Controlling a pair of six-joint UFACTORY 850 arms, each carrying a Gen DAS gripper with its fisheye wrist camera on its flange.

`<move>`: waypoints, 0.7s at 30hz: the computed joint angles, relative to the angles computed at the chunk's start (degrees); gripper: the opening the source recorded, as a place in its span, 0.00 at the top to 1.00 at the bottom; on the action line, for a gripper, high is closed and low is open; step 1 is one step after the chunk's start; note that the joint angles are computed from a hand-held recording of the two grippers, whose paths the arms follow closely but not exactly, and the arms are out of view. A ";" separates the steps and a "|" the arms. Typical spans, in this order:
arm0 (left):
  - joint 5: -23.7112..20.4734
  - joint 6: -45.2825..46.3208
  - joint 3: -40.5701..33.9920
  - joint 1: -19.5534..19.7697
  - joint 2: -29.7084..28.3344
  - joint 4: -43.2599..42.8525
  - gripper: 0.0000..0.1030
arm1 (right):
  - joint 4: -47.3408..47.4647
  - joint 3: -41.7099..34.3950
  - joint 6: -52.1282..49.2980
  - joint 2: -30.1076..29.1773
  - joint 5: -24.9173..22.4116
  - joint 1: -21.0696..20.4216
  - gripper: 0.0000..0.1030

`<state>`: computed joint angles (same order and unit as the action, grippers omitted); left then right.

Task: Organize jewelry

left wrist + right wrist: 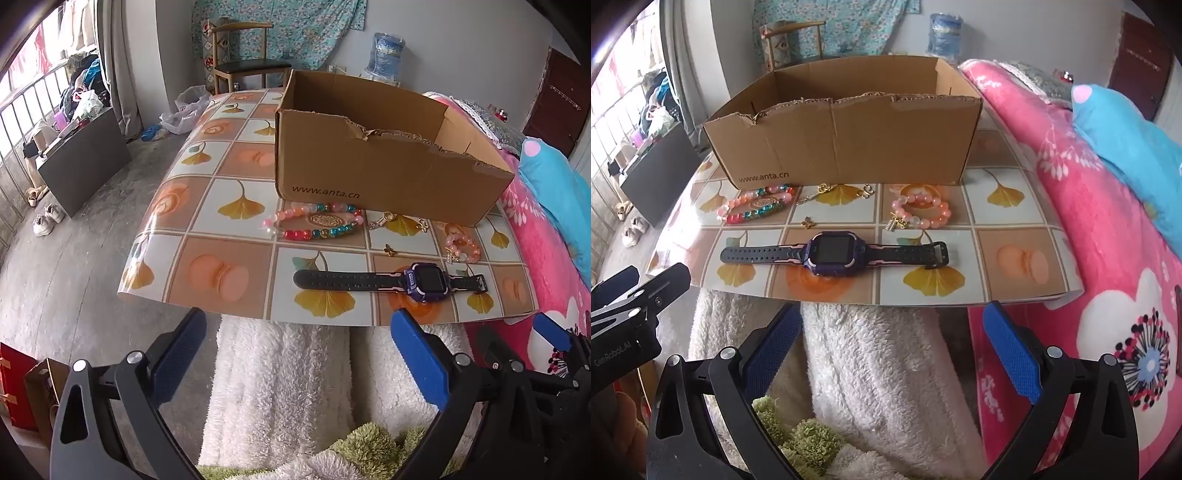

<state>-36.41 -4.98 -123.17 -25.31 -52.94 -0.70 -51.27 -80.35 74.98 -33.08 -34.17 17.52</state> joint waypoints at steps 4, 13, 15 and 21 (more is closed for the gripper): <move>-0.03 0.28 -0.09 0.08 -0.02 -0.21 0.05 | 0.00 -0.27 0.07 -0.30 -0.06 -0.12 0.08; 0.68 -0.27 0.52 0.04 0.30 0.67 0.05 | -1.20 -1.56 1.33 -1.21 -0.36 0.45 0.08; 0.68 -0.13 0.75 0.22 0.54 0.64 0.05 | -1.41 -1.26 1.57 -0.82 -0.43 0.45 0.08; 0.64 -0.45 0.73 0.14 0.54 1.12 0.05 | -1.03 -0.58 0.66 -0.23 0.63 -0.24 0.08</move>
<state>-35.77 -5.43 -122.44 -25.17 -52.40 0.43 -52.29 -80.93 75.64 -33.32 -33.53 17.28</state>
